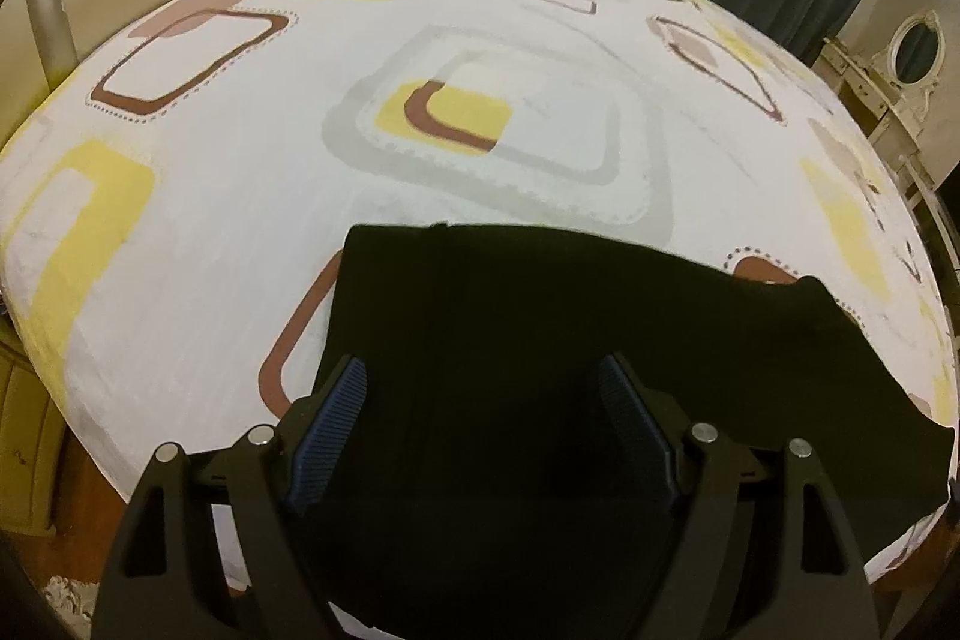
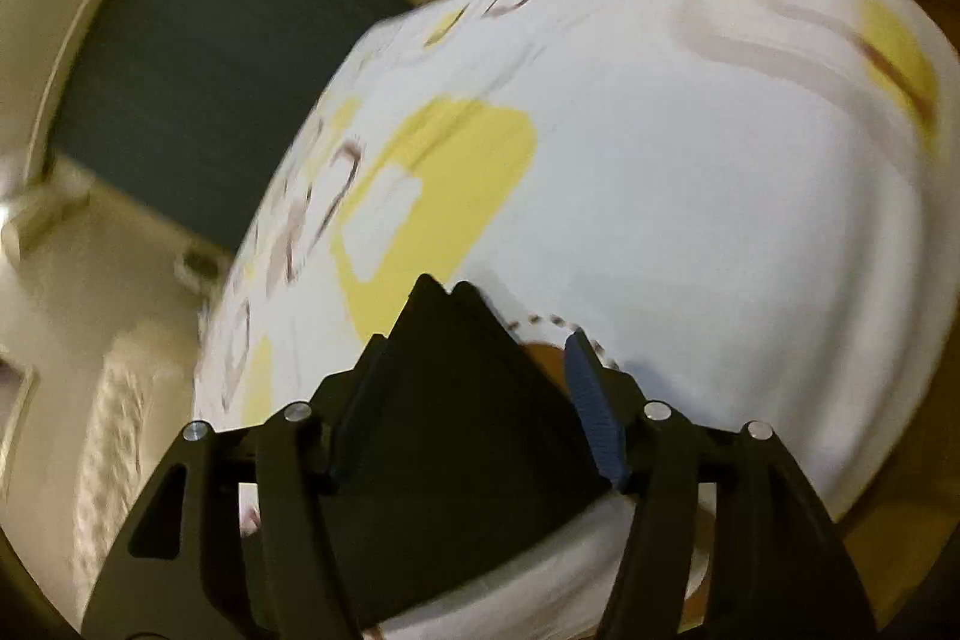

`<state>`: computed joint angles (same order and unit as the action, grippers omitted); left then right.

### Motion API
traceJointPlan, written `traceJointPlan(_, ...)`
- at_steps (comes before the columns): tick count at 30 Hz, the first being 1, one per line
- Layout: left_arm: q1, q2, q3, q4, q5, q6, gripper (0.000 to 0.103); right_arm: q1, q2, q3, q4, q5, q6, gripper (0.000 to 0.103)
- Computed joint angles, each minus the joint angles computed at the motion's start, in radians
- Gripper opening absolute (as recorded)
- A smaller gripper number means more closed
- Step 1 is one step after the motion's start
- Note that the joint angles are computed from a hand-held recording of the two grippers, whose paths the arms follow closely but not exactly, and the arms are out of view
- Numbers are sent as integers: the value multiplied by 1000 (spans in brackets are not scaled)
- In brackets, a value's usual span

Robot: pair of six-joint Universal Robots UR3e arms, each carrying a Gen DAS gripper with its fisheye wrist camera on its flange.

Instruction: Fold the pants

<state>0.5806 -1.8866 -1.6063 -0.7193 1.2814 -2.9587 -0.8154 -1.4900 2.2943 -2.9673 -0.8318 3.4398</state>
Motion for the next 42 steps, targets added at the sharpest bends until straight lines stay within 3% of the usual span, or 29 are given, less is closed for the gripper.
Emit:
traceJointPlan(4, 0, 8, -8, 1, -7, 7, 79, 60, 100, -196, 240, -46, -147, 59)
traceJointPlan(10, 6, -9, -7, 5, -35, 49, 79, 132, 136, -334, 463, -83, -297, 65)
traceJointPlan(11, 7, -19, 3, -11, -45, 61, 79, 169, 139, -374, 502, -132, -321, 57)
traceJointPlan(12, 6, -34, 22, -40, -50, 77, 80, 198, 150, -415, 548, -164, -338, 40)
traceJointPlan(14, -2, -61, 48, -65, -37, 89, 82, 225, 156, -463, 620, -200, -341, 21)
traceJointPlan(16, -6, -66, 38, -41, -28, 93, 85, 229, 142, -467, 645, -202, -347, 19)
traceJointPlan(19, 2, -63, 22, -25, -39, 98, 87, 243, 92, -476, 671, -222, -326, 17)
traceJointPlan(29, 21, -66, 21, -39, -67, 98, 89, 262, -97, -515, 756, -120, -263, 17)
traceJointPlan(37, 26, -71, 14, -30, -74, 101, 91, 503, -54, -749, 765, -204, -105, 17)
traceJointPlan(42, 27, -68, 1, -13, -73, 102, 91, 692, 55, -935, 740, -277, 1, 17)
